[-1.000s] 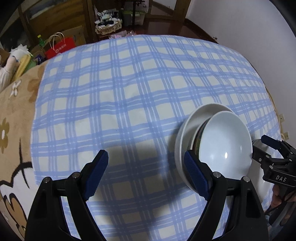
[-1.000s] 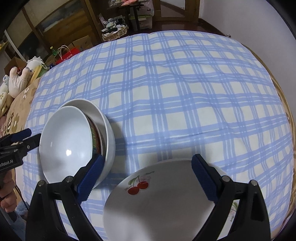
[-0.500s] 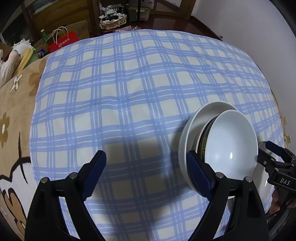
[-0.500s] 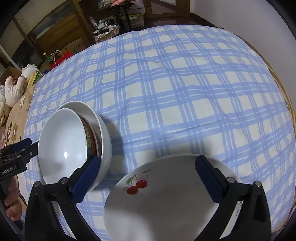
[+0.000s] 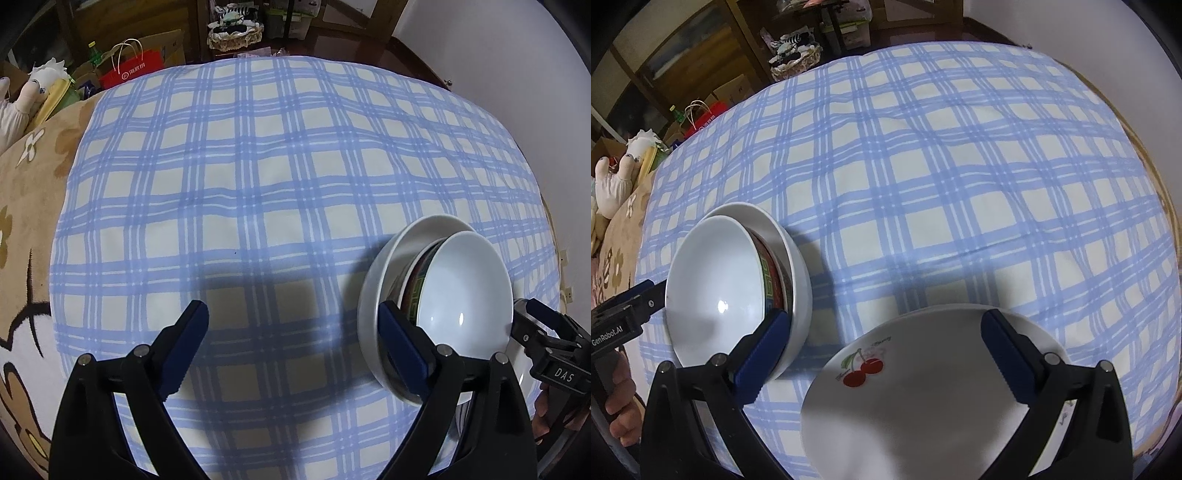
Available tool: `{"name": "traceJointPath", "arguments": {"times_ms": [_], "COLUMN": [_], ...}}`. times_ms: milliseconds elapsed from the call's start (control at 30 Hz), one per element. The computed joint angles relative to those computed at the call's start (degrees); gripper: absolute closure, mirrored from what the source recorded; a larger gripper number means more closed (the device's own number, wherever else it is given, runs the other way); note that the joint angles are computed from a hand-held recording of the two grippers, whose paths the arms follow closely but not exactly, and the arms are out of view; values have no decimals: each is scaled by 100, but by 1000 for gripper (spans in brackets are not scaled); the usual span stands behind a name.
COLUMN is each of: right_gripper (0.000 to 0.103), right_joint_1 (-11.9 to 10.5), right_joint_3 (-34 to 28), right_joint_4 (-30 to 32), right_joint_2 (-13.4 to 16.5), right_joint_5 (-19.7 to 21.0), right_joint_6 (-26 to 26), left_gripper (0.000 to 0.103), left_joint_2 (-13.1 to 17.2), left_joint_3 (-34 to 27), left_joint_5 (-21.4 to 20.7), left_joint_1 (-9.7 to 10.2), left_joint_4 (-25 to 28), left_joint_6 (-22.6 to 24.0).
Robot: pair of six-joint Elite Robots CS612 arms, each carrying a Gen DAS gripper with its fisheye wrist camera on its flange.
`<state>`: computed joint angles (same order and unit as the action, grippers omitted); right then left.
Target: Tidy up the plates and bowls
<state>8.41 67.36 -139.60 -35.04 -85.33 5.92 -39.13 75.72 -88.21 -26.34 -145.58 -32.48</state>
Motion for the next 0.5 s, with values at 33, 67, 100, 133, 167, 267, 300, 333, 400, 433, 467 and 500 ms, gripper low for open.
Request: {"name": "traceJointPath", "arguments": {"times_ms": [33, 67, 100, 133, 167, 267, 300, 333, 400, 433, 467, 500], "right_gripper": [0, 0, 0, 0, 0, 0, 0, 0, 0, 0, 0, 0], "right_joint_1": [15, 31, 43, 43, 43, 23, 14, 4, -7, -13, -18, -24], "right_joint_3": [27, 43, 52, 49, 36, -10, -18, -31, -49, -86, -113, -124], "right_joint_4": [-117, -189, -227, -226, -201, -71, -33, 21, 102, 195, 272, 322], "right_joint_2": [-4, -6, -9, -9, -7, 3, 6, 9, 11, 22, 28, 30], "right_joint_5": [-80, -148, -199, -206, -205, -134, -95, -53, -20, 3, 35, 68], "right_joint_6": [-60, -120, -176, -206, -212, -132, -89, -25, 81, 159, 227, 283], "left_gripper": [12, 12, 12, 12, 12, 12, 12, 12, 12, 12, 12, 12], "left_joint_2": [6, 13, 17, 20, 24, 31, 28, 26, 24, 26, 30, 34], "left_joint_3": [-4, -12, -16, -20, -24, -36, -26, -20, -17, -20, -26, -32], "left_joint_5": [-12, -43, -66, -80, -109, -159, -162, -159, -170, -179, -181, -166], "left_joint_1": [1, 8, 15, 19, 26, 35, 35, 36, 39, 41, 43, 41], "left_joint_4": [-16, -17, -18, -18, -18, -11, -16, -27, -20, -18, -20, -19], "left_joint_6": [-19, -41, -54, -68, -76, -102, -109, -98, -104, -114, -123, -122]}}
